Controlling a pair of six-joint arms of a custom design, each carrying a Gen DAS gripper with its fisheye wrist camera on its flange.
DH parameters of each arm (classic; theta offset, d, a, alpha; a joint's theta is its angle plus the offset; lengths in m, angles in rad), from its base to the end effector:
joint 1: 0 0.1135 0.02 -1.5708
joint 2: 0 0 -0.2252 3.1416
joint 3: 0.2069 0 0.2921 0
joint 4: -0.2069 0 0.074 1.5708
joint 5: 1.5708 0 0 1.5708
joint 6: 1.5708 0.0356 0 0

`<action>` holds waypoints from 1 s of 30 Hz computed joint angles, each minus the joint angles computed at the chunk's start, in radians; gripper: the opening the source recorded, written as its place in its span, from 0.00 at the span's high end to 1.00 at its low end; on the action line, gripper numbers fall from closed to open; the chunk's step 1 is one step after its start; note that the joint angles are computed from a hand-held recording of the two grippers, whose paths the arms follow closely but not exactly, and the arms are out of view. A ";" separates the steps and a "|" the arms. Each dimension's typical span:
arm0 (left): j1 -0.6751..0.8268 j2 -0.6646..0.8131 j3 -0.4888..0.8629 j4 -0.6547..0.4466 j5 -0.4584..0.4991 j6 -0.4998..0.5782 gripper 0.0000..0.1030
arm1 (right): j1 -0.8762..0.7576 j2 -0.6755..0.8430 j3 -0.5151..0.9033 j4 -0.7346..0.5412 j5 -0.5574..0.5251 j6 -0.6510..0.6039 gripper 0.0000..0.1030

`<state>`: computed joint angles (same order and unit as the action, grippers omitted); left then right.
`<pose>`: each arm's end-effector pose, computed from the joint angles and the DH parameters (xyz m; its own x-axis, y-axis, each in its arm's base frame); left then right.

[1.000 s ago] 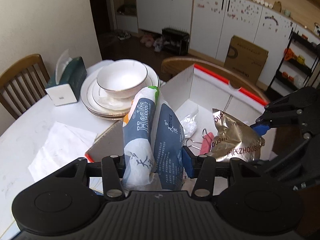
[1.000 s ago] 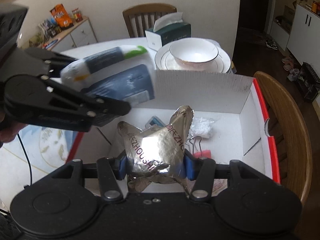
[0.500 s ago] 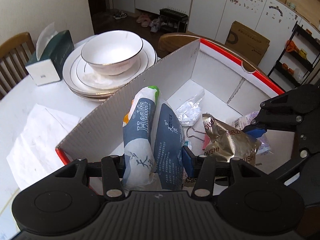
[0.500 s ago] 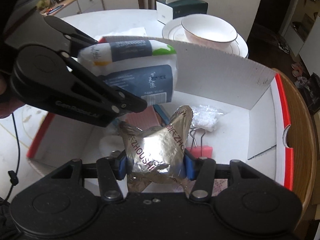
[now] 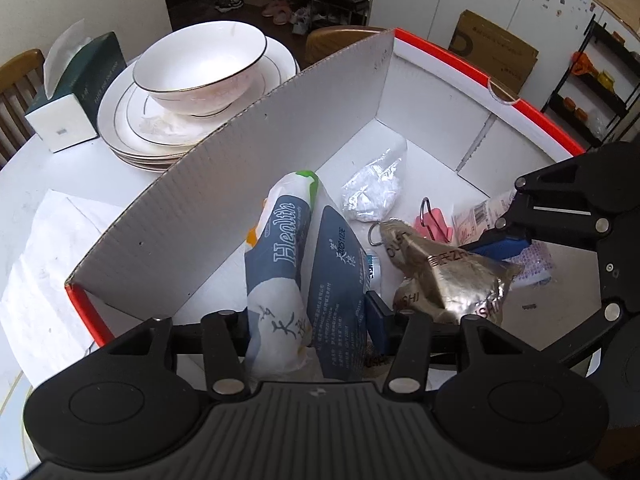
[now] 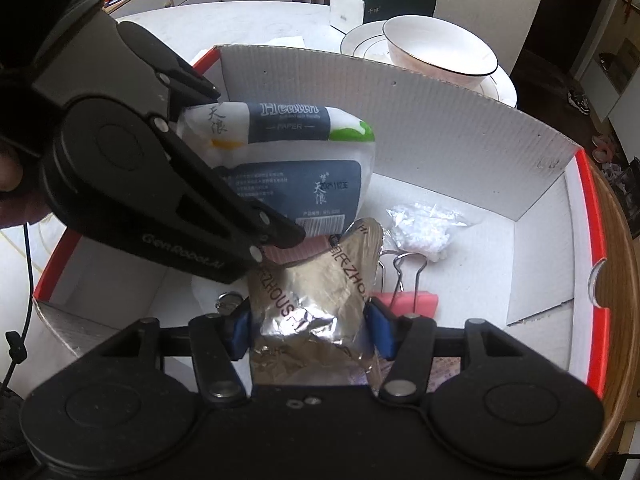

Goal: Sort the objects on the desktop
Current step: 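Carry tissue pack with left tool while right tool carries foil packet into red box, then open left tool to drop tissue pack while right tool releases foil packet in box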

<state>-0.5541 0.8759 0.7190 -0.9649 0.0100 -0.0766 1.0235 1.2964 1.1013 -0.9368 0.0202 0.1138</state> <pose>0.1827 -0.1135 0.2023 -0.8044 0.4077 -0.4321 0.4697 0.8818 -0.0422 0.1555 0.2538 0.2345 -0.5645 -0.7081 -0.4243 -0.7903 0.6120 0.0301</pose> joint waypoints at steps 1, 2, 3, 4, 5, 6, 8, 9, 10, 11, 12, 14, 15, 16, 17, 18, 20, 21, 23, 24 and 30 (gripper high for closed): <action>-0.002 0.003 0.001 -0.001 -0.001 0.002 0.49 | -0.001 -0.003 -0.003 0.004 -0.008 -0.002 0.43; -0.004 0.003 0.001 -0.002 -0.001 0.005 0.47 | 0.000 -0.006 -0.005 0.007 -0.008 -0.004 0.42; -0.006 0.004 0.002 -0.002 -0.001 0.007 0.45 | 0.002 -0.009 -0.006 0.006 -0.003 -0.008 0.41; -0.009 0.005 0.003 -0.002 0.000 0.008 0.43 | 0.003 -0.011 -0.005 0.003 0.000 -0.013 0.41; -0.011 0.003 0.003 -0.001 0.000 0.008 0.40 | 0.005 -0.013 -0.004 0.001 0.002 -0.016 0.41; -0.012 0.001 0.003 0.000 0.000 0.009 0.38 | 0.008 -0.015 -0.002 -0.003 0.004 -0.017 0.40; -0.014 -0.006 0.003 -0.002 -0.003 0.008 0.37 | 0.011 -0.023 -0.001 -0.006 0.006 -0.014 0.40; -0.014 -0.010 0.004 -0.003 -0.003 0.008 0.36 | 0.012 -0.027 -0.001 -0.007 0.008 -0.011 0.40; -0.014 -0.015 0.004 -0.005 -0.002 0.009 0.35 | 0.009 -0.040 0.002 -0.021 0.009 -0.011 0.40; -0.014 -0.024 0.004 -0.010 -0.001 0.010 0.35 | 0.011 -0.046 0.003 -0.024 0.015 -0.008 0.40; -0.014 -0.032 0.004 -0.014 -0.003 0.012 0.34 | 0.017 -0.062 -0.001 -0.030 0.021 -0.003 0.39; -0.021 -0.047 0.005 -0.023 -0.009 0.016 0.32 | 0.019 -0.077 0.002 -0.042 0.029 -0.003 0.39; -0.025 -0.056 0.005 -0.028 -0.011 0.017 0.29 | 0.020 -0.085 0.003 -0.048 0.035 -0.004 0.39; -0.031 -0.065 0.005 -0.031 -0.017 0.018 0.26 | 0.020 -0.092 0.005 -0.055 0.043 -0.005 0.38; -0.038 -0.075 0.004 -0.034 -0.026 0.017 0.24 | 0.021 -0.097 0.008 -0.063 0.048 -0.006 0.37; -0.042 -0.085 0.004 -0.038 -0.032 0.017 0.22 | 0.022 -0.106 0.006 -0.070 0.055 -0.009 0.35; -0.040 -0.103 0.003 -0.047 -0.034 0.015 0.22 | 0.025 -0.115 0.007 -0.078 0.070 -0.011 0.33; -0.039 -0.111 0.002 -0.051 -0.033 0.014 0.21 | 0.024 -0.115 0.010 -0.083 0.077 -0.013 0.33; -0.043 -0.136 -0.001 -0.061 -0.040 0.010 0.20 | 0.036 -0.119 0.013 -0.093 0.106 -0.015 0.32; -0.046 -0.148 -0.002 -0.068 -0.044 0.006 0.20 | 0.042 -0.125 0.013 -0.098 0.121 -0.018 0.32; -0.068 -0.216 -0.010 -0.099 -0.057 -0.023 0.16 | 0.032 -0.161 -0.003 -0.092 0.152 -0.063 0.32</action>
